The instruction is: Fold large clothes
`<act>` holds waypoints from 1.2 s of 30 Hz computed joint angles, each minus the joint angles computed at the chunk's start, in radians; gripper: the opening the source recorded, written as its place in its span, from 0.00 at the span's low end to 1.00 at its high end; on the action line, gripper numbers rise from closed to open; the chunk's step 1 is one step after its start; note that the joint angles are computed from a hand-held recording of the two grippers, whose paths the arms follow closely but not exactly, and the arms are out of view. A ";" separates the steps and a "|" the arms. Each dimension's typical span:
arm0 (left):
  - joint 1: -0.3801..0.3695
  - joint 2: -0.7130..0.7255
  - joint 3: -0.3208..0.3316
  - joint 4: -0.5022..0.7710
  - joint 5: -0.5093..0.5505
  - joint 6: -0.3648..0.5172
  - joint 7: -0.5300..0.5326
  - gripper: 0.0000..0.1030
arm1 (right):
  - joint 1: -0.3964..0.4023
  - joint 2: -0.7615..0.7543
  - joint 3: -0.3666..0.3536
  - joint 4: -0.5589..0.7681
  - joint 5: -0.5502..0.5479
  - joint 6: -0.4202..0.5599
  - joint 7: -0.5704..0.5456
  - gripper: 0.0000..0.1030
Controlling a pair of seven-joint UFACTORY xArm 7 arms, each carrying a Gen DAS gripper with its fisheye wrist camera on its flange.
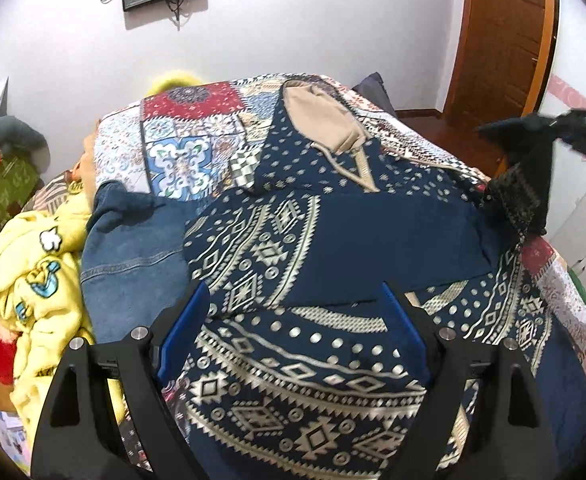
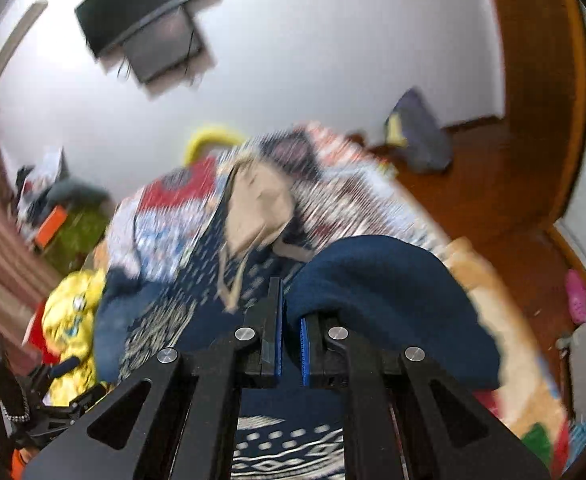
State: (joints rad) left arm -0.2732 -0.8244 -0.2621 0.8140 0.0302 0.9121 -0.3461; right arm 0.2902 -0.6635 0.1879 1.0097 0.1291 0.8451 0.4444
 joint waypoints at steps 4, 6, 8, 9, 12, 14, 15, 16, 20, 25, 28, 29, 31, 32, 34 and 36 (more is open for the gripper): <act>-0.001 -0.043 0.016 -0.034 -0.003 0.026 0.005 0.83 | 0.069 0.126 0.001 -0.019 0.088 0.022 -0.008 0.06; -0.001 -0.061 0.024 -0.050 -0.006 0.043 0.011 0.83 | 0.090 0.165 0.007 -0.032 0.116 0.032 0.001 0.07; 0.001 -0.070 0.023 -0.060 -0.006 0.056 0.016 0.83 | 0.110 0.177 0.003 -0.058 0.146 0.041 0.003 0.10; 0.002 -0.073 0.023 -0.063 -0.005 0.062 0.019 0.83 | 0.120 0.179 -0.005 -0.082 0.170 0.039 0.001 0.10; 0.003 -0.071 0.016 -0.066 -0.004 0.078 0.026 0.83 | 0.130 0.167 -0.019 -0.101 0.197 0.088 0.006 0.10; 0.003 -0.057 0.005 -0.058 -0.004 0.081 0.025 0.83 | 0.145 0.141 -0.046 -0.113 0.243 0.116 -0.021 0.14; 0.001 -0.049 0.000 -0.052 -0.004 0.081 0.023 0.83 | 0.150 0.130 -0.061 -0.106 0.263 0.149 -0.033 0.17; -0.002 -0.037 -0.007 -0.043 -0.005 0.078 0.020 0.83 | 0.150 0.131 -0.070 -0.087 0.275 0.182 -0.043 0.24; -0.020 0.018 -0.041 0.009 -0.008 0.055 0.004 0.83 | 0.130 0.061 -0.069 -0.076 0.254 0.258 -0.099 0.36; -0.040 0.142 -0.106 0.135 0.022 0.021 -0.017 0.83 | 0.064 -0.083 -0.059 -0.073 0.142 0.325 -0.136 0.36; -0.053 0.245 -0.152 0.235 0.062 -0.002 -0.032 0.83 | 0.005 -0.170 -0.055 -0.067 0.050 0.351 -0.157 0.40; -0.059 0.286 -0.169 0.273 0.077 -0.011 -0.038 0.83 | -0.015 -0.198 -0.059 -0.068 0.022 0.355 -0.169 0.44; -0.076 0.368 -0.191 0.345 0.106 -0.019 -0.050 0.83 | -0.055 -0.253 -0.072 -0.076 -0.024 0.352 -0.190 0.53; -0.087 0.425 -0.209 0.395 0.125 -0.020 -0.055 0.83 | -0.076 -0.277 -0.077 -0.083 -0.042 0.344 -0.197 0.58; -0.110 0.513 -0.233 0.470 0.165 -0.015 -0.067 0.84 | -0.126 -0.326 -0.092 -0.103 -0.081 0.340 -0.204 0.64; -0.136 0.629 -0.268 0.567 0.224 0.001 -0.076 0.83 | -0.172 -0.344 -0.091 -0.112 -0.113 0.343 -0.200 0.66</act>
